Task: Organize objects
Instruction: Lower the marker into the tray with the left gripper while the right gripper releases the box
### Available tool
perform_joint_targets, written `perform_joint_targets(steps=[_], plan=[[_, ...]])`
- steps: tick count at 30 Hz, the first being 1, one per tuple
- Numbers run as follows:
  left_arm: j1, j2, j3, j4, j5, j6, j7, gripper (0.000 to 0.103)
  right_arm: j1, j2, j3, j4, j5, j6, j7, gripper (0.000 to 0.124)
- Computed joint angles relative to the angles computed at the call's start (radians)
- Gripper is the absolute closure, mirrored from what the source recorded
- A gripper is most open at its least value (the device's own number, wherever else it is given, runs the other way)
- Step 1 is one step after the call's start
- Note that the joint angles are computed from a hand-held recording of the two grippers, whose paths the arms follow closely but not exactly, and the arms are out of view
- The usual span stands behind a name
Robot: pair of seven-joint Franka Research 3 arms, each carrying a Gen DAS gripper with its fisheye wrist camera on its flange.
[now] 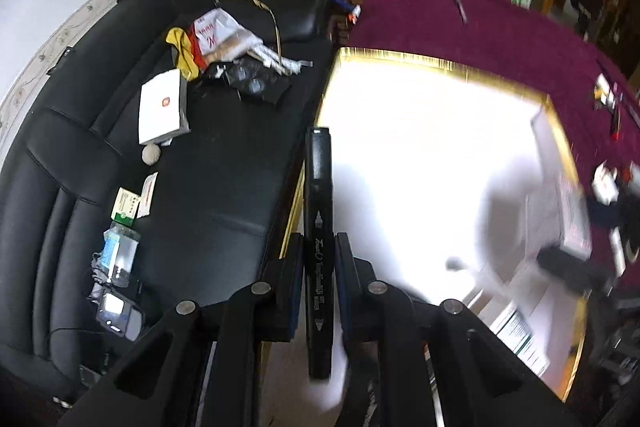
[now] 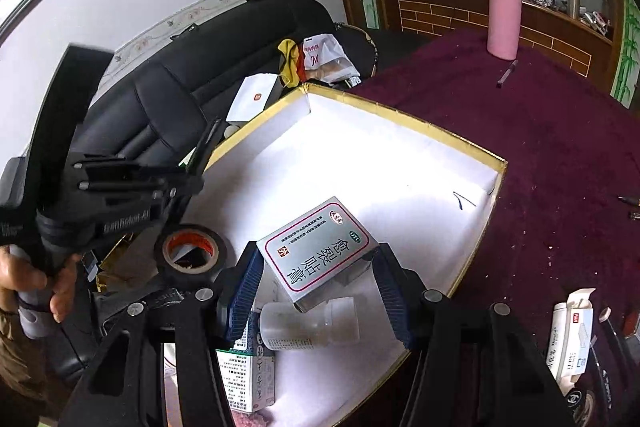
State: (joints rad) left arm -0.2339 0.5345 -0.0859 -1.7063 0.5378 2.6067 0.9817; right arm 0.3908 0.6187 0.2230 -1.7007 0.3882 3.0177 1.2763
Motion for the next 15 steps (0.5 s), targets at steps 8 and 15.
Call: perform_joint_targets(steps=[8, 15], plan=[[0.01, -0.028, -0.019, -0.055, -0.03, -0.053, 0.031, 0.088, 0.023, 0.031, -0.031, 0.04, -0.019, -0.028, 0.024, 0.062], [0.007, -0.056, -0.014, -0.118, -0.017, -0.038, -0.005, 0.088, 0.051, 0.068, -0.066, 0.096, -0.05, -0.064, 0.065, 0.062]])
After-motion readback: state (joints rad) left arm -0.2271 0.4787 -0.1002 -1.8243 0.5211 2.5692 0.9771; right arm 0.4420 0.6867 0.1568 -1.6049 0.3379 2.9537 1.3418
